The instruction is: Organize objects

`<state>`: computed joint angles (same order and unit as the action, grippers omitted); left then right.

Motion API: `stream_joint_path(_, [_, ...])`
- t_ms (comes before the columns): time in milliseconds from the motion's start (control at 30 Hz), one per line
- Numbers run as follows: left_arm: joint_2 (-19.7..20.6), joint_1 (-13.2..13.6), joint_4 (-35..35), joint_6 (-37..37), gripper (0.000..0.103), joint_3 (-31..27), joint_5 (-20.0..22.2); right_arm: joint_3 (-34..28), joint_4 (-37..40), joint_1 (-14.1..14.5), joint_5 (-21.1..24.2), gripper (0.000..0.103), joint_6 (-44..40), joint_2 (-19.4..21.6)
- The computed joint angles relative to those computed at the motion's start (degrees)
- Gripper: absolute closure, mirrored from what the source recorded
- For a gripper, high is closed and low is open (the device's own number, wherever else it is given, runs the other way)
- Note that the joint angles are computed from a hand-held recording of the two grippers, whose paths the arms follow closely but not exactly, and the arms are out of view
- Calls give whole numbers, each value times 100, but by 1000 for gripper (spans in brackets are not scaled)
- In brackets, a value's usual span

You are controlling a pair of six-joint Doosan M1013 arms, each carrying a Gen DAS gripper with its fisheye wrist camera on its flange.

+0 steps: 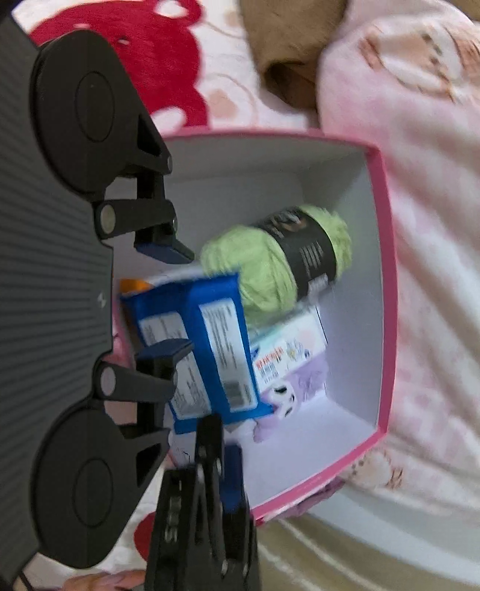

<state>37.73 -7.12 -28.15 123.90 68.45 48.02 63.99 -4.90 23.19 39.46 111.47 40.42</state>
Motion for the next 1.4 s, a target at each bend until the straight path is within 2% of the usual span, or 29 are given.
stream_joint_path(33, [-32, 11, 102, -127, 54, -3, 52, 120, -54, 5, -145, 53, 109, -87])
stream_joint_path(67, [-74, 21, 152, -134, 53, 19, 55, 234, -91, 7, -274, 51, 210, -176])
stream_joint_path(133, [-214, 41, 194, -52, 42, 149, -101, 378, -225, 23, -416, 49, 386, -304])
stream_joint_path(267, [-510, 89, 161, -24, 30, 375, -390, 555, -520, 80, -515, 44, 598, -537])
stream_joint_path(333, [-614, 124, 111, 7, 25, 404, -393, 627, -680, 113, -509, 40, 663, -664])
stream_joint_path(467, [-855, 157, 236, 29, 22, 484, -427, 708, -850, 200, -473, 38, 706, -878])
stream_joint_path(600, [-1140, 182, 318, 137, 20, 697, -473, 820, -402, 230, -538, 37, 206, -1109])
stream_joint_path(700, [-1323, 246, 220, 248, 18, 835, -381, 942, -446, 311, -605, 31, 196, -1287])
stream_joint_path(933, [-1637, 371, 115, 505, 18, 1112, -267, 1180, -1189, 564, -468, 26, 738, -1573])
stream_joint_path(1133, [-1724, 484, -10, 517, 17, 1289, -84, 1386, -1727, 724, -357, 25, 1264, -1718])
stream_joint_path(1400, [-1908, 470, -47, 401, 17, 1731, -329, 1607, -1903, 819, -328, 24, 1609, -1810])
